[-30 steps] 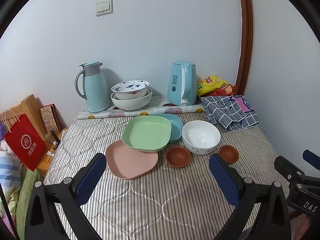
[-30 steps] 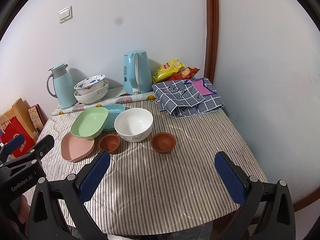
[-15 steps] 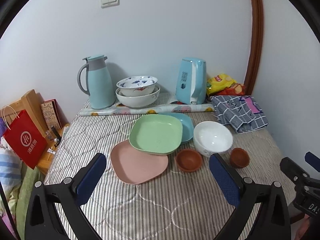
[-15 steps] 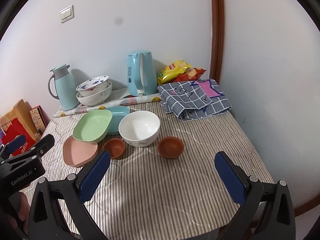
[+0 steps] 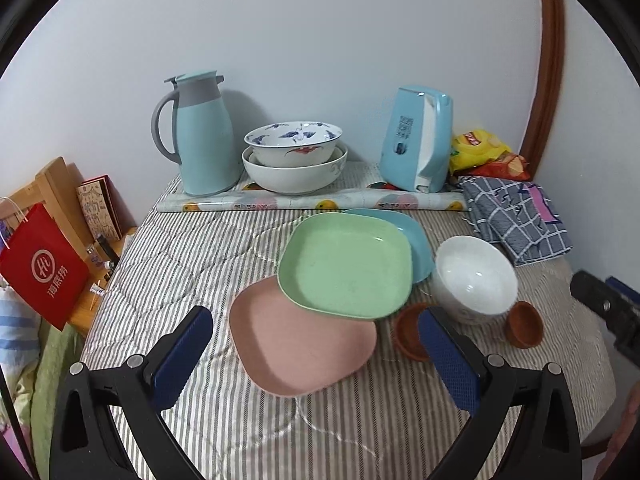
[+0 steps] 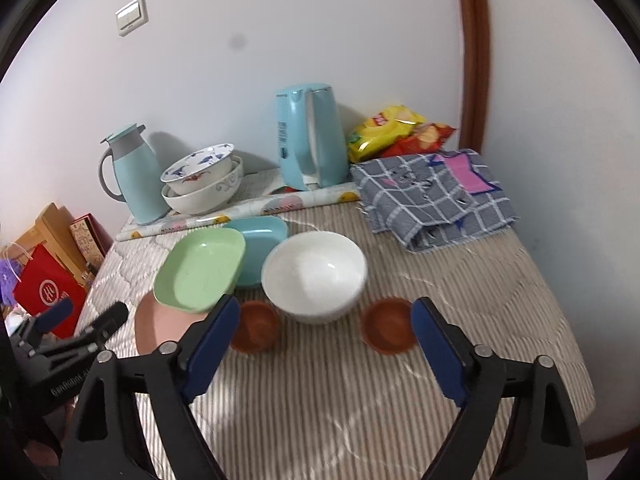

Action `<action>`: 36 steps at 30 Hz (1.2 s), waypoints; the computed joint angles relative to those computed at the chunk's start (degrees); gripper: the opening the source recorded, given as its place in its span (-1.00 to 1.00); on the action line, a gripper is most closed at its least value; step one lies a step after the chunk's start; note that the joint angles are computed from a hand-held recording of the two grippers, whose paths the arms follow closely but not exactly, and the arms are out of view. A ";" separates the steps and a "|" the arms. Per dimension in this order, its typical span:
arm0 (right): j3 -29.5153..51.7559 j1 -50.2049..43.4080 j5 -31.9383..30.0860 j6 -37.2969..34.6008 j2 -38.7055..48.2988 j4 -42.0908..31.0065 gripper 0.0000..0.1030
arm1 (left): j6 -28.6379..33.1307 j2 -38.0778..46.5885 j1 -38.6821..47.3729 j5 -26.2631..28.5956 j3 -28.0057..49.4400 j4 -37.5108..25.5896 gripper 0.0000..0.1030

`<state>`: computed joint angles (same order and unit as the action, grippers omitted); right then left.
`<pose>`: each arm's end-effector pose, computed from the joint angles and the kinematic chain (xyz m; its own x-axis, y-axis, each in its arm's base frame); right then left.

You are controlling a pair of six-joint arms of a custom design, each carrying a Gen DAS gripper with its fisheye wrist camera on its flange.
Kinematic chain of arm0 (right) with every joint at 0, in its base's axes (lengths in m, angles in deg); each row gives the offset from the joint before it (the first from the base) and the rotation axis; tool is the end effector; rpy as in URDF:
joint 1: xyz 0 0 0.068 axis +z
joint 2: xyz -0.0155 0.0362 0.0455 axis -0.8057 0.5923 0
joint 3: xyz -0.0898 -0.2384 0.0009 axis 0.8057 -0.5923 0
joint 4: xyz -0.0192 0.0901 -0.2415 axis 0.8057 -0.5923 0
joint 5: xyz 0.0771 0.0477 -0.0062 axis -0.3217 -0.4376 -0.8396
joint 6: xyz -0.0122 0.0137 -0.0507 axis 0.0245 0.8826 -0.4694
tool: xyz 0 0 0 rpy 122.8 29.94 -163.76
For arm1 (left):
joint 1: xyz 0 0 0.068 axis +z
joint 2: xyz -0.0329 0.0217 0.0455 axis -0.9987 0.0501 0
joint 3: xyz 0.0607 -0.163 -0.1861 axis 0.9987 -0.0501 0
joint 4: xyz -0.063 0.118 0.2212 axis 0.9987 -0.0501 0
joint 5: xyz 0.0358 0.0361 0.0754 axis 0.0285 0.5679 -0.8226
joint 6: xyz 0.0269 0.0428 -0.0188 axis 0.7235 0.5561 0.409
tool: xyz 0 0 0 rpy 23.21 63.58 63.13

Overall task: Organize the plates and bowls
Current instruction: 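Move both grippers forward to the rim of the green plate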

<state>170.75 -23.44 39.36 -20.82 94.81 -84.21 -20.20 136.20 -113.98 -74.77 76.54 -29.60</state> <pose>0.3248 0.1829 0.2867 -0.6580 -0.0545 -0.7511 -0.2132 0.9700 0.1164 0.2901 -0.1264 0.2859 -0.6681 -0.2111 -0.7135 -0.3131 0.9497 0.0121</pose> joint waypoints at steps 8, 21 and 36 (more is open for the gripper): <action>14.04 1.73 -0.96 -2.26 12.87 -2.58 0.30 | 3.48 2.95 6.13 4.42 -0.42 3.97 0.85; 31.89 3.56 -1.96 -3.89 28.68 -7.07 0.12 | 8.68 10.33 12.85 11.61 1.64 9.78 0.56; 59.71 3.85 -4.00 -5.13 48.30 -18.51 0.09 | 11.92 19.08 17.37 16.93 7.14 12.42 0.17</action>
<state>230.46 -19.59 35.36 -25.95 143.11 -102.72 -8.29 155.28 -96.61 -57.84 83.68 -17.18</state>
